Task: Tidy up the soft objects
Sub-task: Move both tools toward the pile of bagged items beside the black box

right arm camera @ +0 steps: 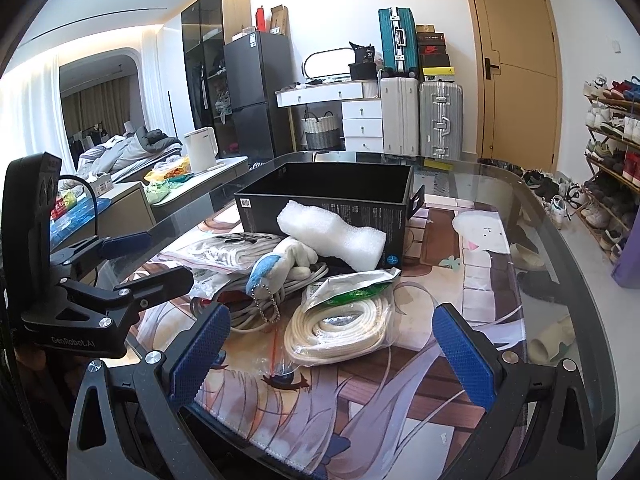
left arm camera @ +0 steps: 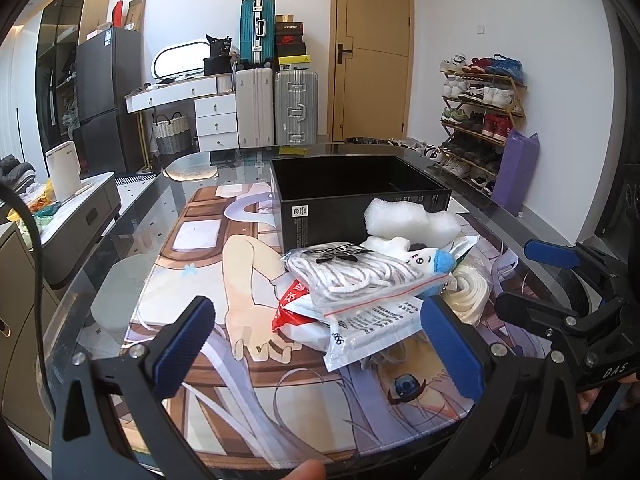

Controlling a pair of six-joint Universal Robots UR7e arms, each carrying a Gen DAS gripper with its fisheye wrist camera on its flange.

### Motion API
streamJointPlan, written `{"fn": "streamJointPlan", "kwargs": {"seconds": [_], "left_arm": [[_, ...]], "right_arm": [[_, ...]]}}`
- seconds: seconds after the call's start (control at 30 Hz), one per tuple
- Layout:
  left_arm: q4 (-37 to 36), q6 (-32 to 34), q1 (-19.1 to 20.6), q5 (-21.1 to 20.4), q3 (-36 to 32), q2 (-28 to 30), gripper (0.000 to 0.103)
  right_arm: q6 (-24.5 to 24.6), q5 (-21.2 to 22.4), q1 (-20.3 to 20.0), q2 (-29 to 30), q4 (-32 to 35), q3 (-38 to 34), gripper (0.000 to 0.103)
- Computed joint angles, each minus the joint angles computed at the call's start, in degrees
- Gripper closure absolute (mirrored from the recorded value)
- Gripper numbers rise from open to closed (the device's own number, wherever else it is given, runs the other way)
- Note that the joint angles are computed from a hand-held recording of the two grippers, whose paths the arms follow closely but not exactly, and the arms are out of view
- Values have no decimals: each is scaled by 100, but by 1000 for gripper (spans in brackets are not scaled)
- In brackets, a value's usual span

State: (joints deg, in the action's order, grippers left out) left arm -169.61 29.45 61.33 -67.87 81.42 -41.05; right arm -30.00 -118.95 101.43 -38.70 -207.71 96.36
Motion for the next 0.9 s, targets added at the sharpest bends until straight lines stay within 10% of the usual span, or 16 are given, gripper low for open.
{"fn": "streamJointPlan", "kwargs": {"seconds": [0.9], "left_arm": [[41,40,6,80,-21,7,0]], "right_arm": [[-18,-93,-61,95,124,-128,0]]}}
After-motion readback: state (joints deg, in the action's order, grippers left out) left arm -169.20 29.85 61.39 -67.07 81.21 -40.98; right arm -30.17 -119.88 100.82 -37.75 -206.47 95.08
